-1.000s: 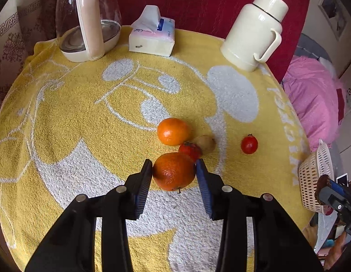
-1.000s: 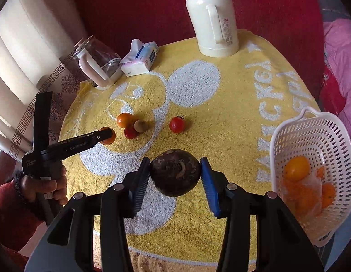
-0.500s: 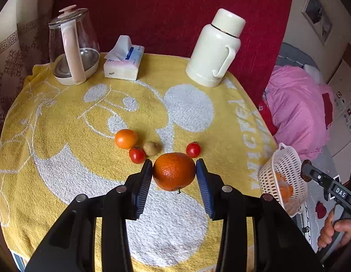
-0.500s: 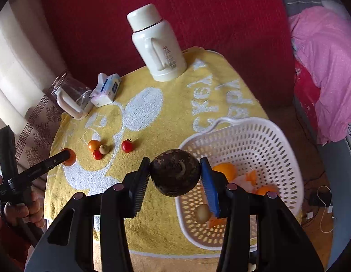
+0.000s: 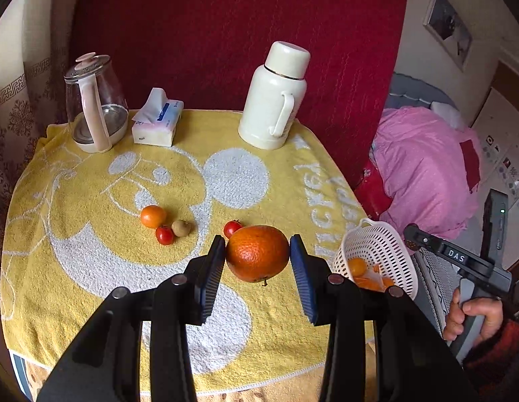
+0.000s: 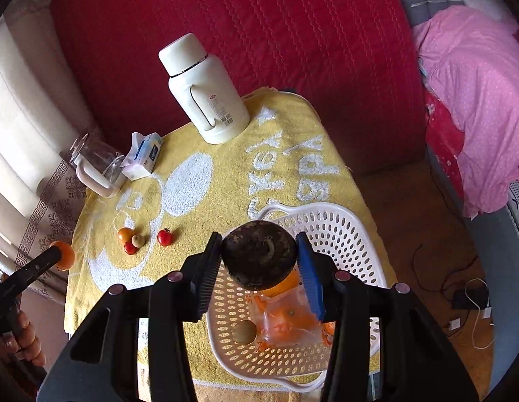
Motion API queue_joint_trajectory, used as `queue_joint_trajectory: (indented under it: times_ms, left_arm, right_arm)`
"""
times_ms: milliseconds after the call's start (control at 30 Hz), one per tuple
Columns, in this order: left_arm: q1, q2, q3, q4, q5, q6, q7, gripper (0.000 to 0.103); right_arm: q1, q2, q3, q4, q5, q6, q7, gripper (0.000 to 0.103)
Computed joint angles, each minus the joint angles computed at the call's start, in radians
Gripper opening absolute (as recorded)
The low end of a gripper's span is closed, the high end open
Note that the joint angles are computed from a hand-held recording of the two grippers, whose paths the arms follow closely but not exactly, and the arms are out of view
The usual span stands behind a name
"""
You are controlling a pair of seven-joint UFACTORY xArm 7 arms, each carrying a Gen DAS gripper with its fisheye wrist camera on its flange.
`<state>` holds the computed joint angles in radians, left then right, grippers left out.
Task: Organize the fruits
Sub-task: 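Drop the dark brown fruit into the white basket with the right gripper while the left lifts the orange, then lower the orange into the white basket and open the left gripper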
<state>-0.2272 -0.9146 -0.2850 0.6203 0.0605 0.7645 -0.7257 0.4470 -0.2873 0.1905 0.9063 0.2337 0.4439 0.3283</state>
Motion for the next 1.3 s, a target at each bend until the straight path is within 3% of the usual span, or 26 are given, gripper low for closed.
queue_joint_trajectory:
  times_ms: [233, 533, 967, 1300]
  left_arm:
    - [-0.008, -0.021, -0.033, 0.022, 0.004, 0.033, -0.029, 0.040]
    - [-0.024, -0.002, -0.044, 0.038, 0.008, 0.030, -0.039, 0.040]
    - [-0.050, 0.090, -0.043, 0.067, 0.007, -0.043, -0.019, 0.040]
    - [-0.090, 0.247, -0.060, 0.127, 0.009, -0.151, -0.005, 0.040]
  right_arm:
    - [0.014, 0.054, -0.015, 0.030, 0.044, -0.004, -0.062, 0.046]
    - [-0.011, 0.060, -0.009, 0.028, 0.034, -0.004, -0.038, 0.047]
    - [-0.026, -0.044, -0.027, -0.063, 0.037, -0.009, 0.010, 0.047]
    - [-0.035, -0.151, -0.055, -0.134, 0.036, 0.007, 0.011, 0.047]
